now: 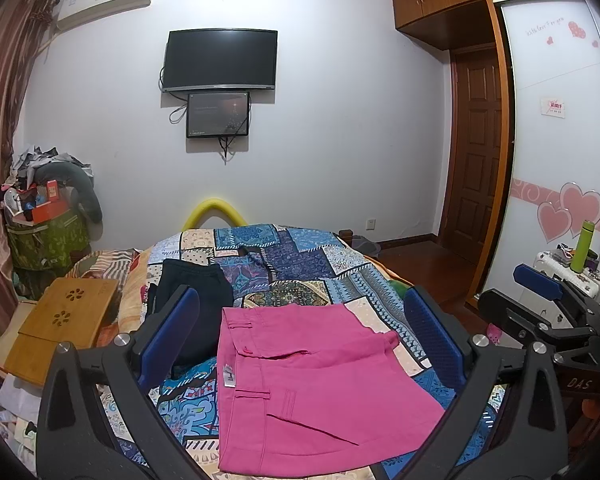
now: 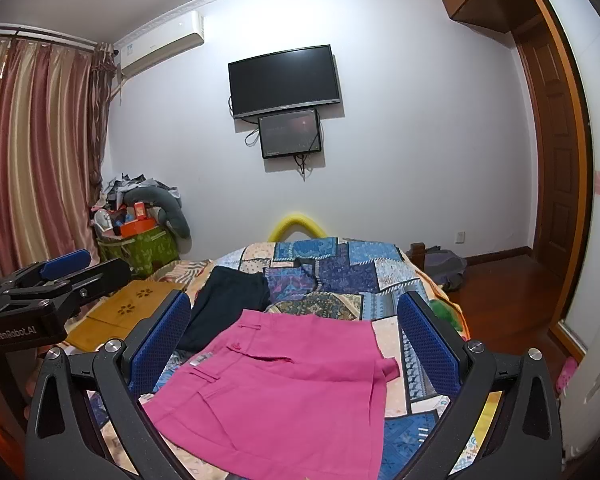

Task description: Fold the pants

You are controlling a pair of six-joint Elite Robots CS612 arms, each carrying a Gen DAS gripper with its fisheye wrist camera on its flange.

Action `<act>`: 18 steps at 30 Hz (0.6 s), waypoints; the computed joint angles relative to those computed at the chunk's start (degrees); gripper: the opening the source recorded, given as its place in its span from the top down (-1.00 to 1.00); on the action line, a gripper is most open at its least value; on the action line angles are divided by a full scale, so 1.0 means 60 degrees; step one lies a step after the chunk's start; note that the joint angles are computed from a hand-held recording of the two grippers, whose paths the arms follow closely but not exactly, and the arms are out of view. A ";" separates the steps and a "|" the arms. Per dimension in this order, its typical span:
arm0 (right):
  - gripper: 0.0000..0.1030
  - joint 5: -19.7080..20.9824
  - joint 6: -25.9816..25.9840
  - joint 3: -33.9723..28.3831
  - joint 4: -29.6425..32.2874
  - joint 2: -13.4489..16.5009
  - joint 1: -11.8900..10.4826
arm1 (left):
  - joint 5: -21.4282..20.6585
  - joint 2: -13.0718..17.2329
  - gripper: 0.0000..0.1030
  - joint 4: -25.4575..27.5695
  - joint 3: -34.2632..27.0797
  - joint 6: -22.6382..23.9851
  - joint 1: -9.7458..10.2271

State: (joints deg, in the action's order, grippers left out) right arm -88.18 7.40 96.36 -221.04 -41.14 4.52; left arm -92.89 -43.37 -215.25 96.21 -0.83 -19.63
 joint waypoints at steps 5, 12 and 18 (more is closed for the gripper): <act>-1.00 0.0001 0.0008 -0.0084 0.0166 0.0037 -0.0008 | -0.0048 0.0074 -1.00 0.0185 -0.0139 -0.0044 0.0004; -0.99 0.0079 0.0086 -0.0374 0.0629 0.0203 -0.0082 | -0.0069 0.0335 -1.00 0.1066 -0.0713 -0.0235 0.0067; -0.99 0.0066 0.0138 -0.0769 0.1363 0.0457 -0.0273 | 0.0092 0.0760 -1.00 0.2606 -0.1654 -0.0341 0.0204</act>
State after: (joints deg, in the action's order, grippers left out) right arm -87.78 8.23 91.74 -212.86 -38.40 2.89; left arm -92.33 -38.81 -199.61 86.29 -2.88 -18.40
